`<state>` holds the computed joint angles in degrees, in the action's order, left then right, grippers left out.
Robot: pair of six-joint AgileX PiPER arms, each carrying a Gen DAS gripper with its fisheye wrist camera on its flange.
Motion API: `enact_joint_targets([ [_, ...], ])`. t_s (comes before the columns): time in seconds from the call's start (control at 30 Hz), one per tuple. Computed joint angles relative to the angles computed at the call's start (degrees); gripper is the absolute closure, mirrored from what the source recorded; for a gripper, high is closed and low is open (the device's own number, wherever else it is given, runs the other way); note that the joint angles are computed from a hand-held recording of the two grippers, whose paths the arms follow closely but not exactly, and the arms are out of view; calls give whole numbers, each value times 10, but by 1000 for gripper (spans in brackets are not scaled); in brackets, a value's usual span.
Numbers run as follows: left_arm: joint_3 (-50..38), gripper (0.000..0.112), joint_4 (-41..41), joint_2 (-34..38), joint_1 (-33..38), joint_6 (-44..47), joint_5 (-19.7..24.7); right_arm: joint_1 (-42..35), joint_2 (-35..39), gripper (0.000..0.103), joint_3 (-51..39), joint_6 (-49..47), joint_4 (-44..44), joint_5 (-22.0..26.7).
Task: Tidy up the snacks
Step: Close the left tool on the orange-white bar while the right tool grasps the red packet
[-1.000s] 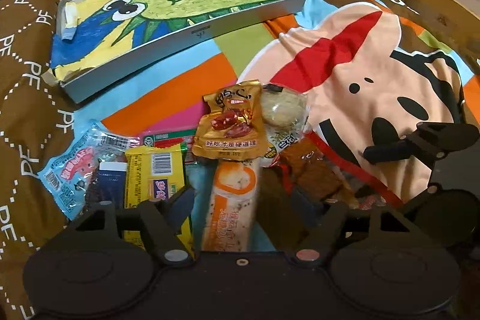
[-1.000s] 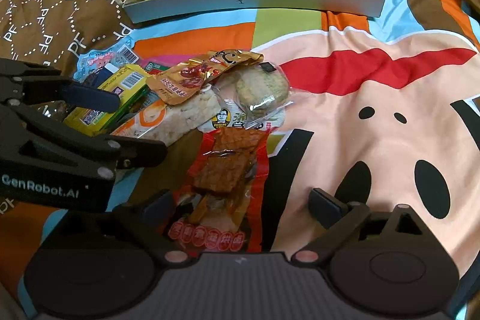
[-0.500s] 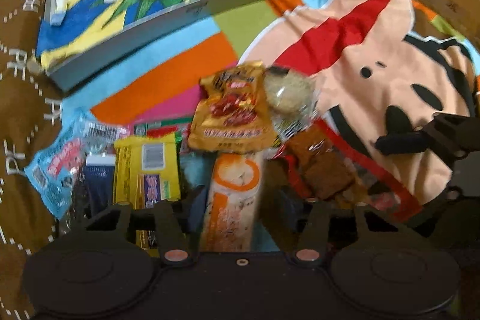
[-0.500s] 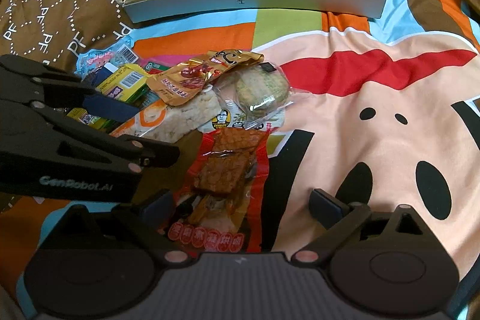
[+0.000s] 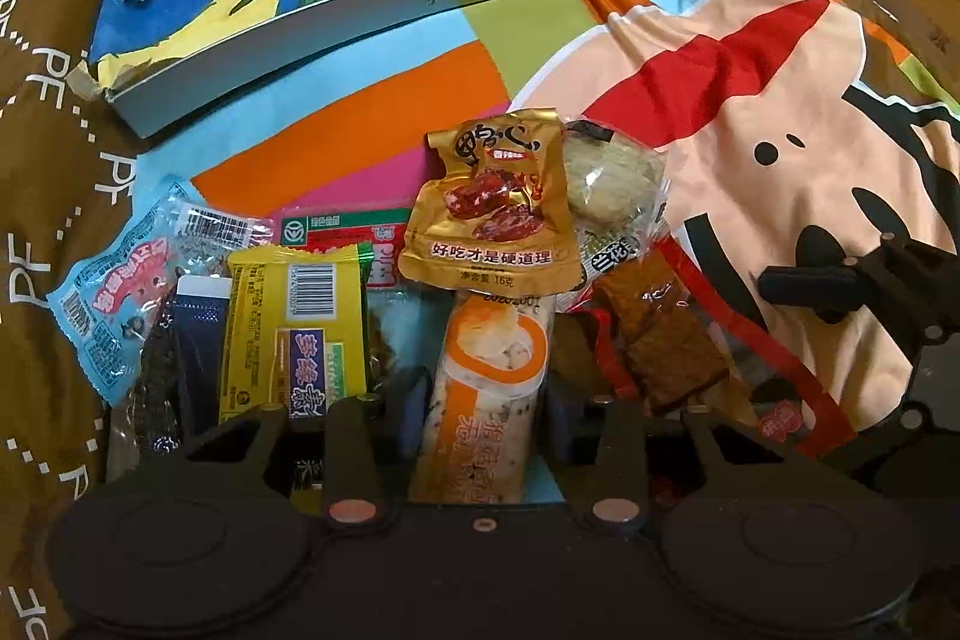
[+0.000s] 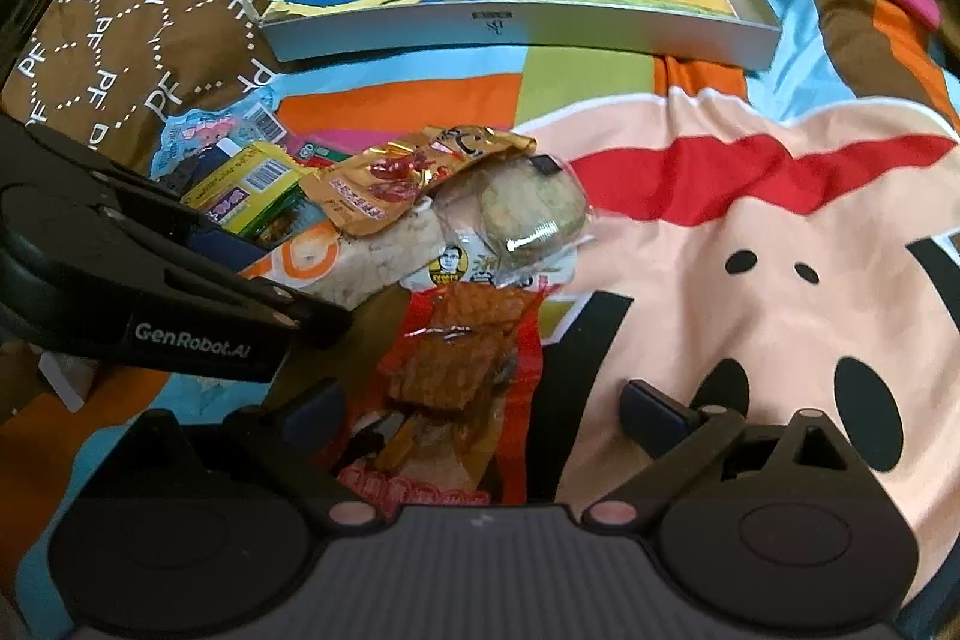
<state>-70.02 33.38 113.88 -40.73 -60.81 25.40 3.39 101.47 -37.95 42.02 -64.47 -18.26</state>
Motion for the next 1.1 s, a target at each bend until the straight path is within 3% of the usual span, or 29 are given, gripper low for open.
enact_joint_targets([
  [0.13,2,72,-5,-3,0,-2,0,6,16,6,-7,-19,32,-2],
  [0.5,-1,72,-12,-3,-1,2,3,12,14,34,-5,-38,52,-1],
  [0.6,-2,72,-13,-3,-1,1,3,11,15,33,-8,-26,41,-2],
  [0.73,0,72,-14,-4,-1,-1,2,15,21,20,-7,-93,110,2],
  [0.8,0,72,-15,-4,0,0,2,9,24,20,-11,-53,76,-2],
  [0.97,-1,73,-30,-7,0,10,4,7,17,38,-8,-7,25,-8],
  [1.1,-4,74,-54,-12,-3,22,12,8,6,38,-3,18,4,-2],
])
